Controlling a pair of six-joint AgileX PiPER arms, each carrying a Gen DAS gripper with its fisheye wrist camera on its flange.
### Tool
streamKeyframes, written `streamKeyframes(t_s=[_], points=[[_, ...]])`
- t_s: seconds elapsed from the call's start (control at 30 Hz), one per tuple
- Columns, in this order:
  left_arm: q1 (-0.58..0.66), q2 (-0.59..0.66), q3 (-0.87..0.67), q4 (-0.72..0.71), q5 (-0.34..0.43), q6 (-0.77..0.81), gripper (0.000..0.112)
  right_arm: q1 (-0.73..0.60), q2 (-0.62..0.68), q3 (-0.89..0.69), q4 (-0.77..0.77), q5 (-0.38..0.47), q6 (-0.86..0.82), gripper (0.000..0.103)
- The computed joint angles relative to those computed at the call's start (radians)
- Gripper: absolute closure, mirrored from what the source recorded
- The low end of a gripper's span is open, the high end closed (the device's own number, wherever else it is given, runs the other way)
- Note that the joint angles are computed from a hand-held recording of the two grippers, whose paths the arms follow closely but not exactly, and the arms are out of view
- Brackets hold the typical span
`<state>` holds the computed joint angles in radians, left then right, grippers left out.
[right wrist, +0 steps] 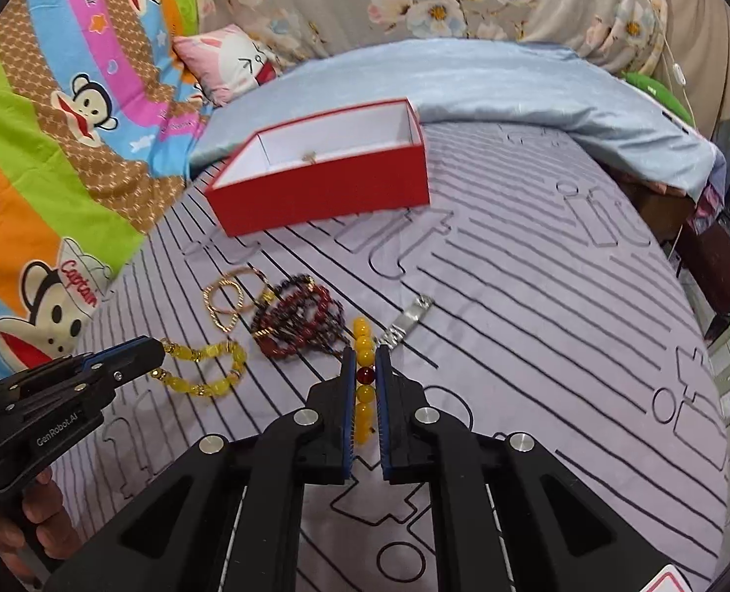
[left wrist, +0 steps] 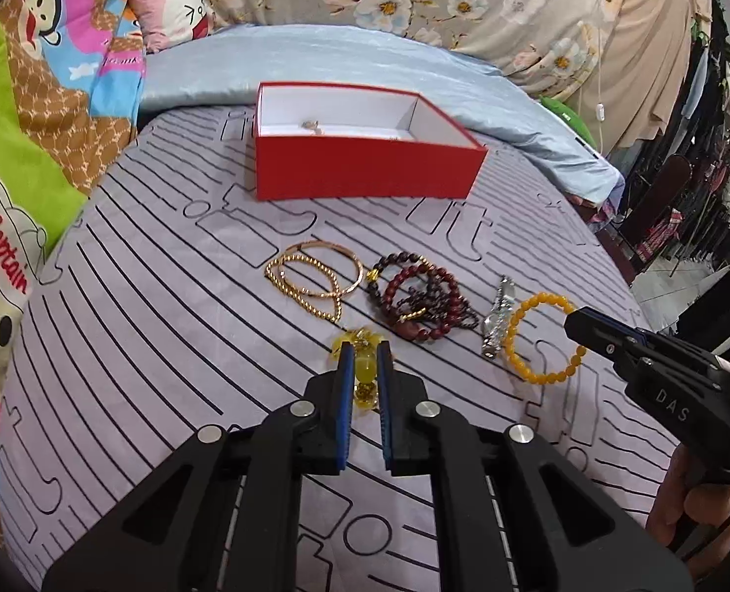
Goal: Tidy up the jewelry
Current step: 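Grasp the yellow bead bracelet with the left gripper while the right grasps the orange bead bracelet, then carry both bracelets into the red box and open both grippers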
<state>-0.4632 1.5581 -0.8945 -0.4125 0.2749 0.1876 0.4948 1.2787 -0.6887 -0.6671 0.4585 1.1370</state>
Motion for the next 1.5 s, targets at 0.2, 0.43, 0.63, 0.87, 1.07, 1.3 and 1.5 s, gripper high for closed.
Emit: streamKeyframes(t_s=[0.2, 0.43, 0.63, 0.87, 1.07, 1.3, 1.5], points=[[0.017, -0.077, -0.022, -0.03, 0.072, 0.016, 0.104, 0.046, -0.072, -0.046, 0.005, 0.074, -0.031, 0.097], [0.032, -0.114, -0.098, -0.024, 0.152, -0.001, 0.104, 0.052, -0.102, -0.116, 0.045, 0.107, -0.106, 0.096], [0.026, -0.087, -0.205, 0.062, 0.187, -0.076, 0.104, 0.027, -0.086, -0.171, 0.08, 0.094, -0.166, 0.096], [0.043, -0.019, -0.356, 0.062, 0.209, -0.074, 0.104, -0.067, -0.02, -0.272, 0.209, 0.038, -0.344, 0.096], [0.051, 0.093, -0.548, 0.107, 0.239, -0.092, 0.104, -0.156, 0.092, -0.403, 0.321, 0.003, -0.505, 0.096], [0.066, 0.299, -0.853, 0.196, 0.322, -0.163, 0.104, -0.273, 0.299, -0.629, 0.553, 0.003, -0.773, 0.096], [0.09, 0.499, -1.135, 0.199, 0.417, -0.168, 0.104, -0.336, 0.509, -0.861, 0.727, 0.055, -0.956, 0.096]])
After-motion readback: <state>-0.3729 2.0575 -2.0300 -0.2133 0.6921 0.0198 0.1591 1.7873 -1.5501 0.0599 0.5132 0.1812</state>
